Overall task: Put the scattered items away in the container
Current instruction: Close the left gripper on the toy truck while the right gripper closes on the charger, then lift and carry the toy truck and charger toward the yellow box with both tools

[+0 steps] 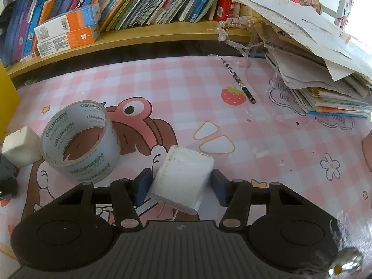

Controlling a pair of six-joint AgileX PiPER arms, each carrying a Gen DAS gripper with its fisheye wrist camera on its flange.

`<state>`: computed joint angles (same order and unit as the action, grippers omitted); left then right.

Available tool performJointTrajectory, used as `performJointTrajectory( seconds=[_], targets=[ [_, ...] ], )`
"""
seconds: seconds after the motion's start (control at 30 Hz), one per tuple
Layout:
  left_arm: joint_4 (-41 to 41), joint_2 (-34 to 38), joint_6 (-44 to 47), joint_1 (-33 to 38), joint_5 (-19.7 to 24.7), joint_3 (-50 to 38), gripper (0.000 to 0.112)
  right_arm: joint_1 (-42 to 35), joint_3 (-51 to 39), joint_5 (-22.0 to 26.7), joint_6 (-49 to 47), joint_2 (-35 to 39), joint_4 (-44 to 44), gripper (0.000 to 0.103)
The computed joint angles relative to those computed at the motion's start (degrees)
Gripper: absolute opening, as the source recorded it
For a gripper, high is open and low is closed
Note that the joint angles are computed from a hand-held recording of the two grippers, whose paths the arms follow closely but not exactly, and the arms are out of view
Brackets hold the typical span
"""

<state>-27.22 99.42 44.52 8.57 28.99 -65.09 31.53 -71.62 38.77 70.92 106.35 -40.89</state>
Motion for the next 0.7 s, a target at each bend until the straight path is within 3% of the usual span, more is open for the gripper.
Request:
performJointTrajectory(
  seconds=[0.7],
  targets=[
    [-7.6, -4.9, 8.5, 3.0, 6.8, 2.3, 0.049, 4.2, 4.5, 0.1, -0.3, -5.0, 1.8, 0.048]
  ],
)
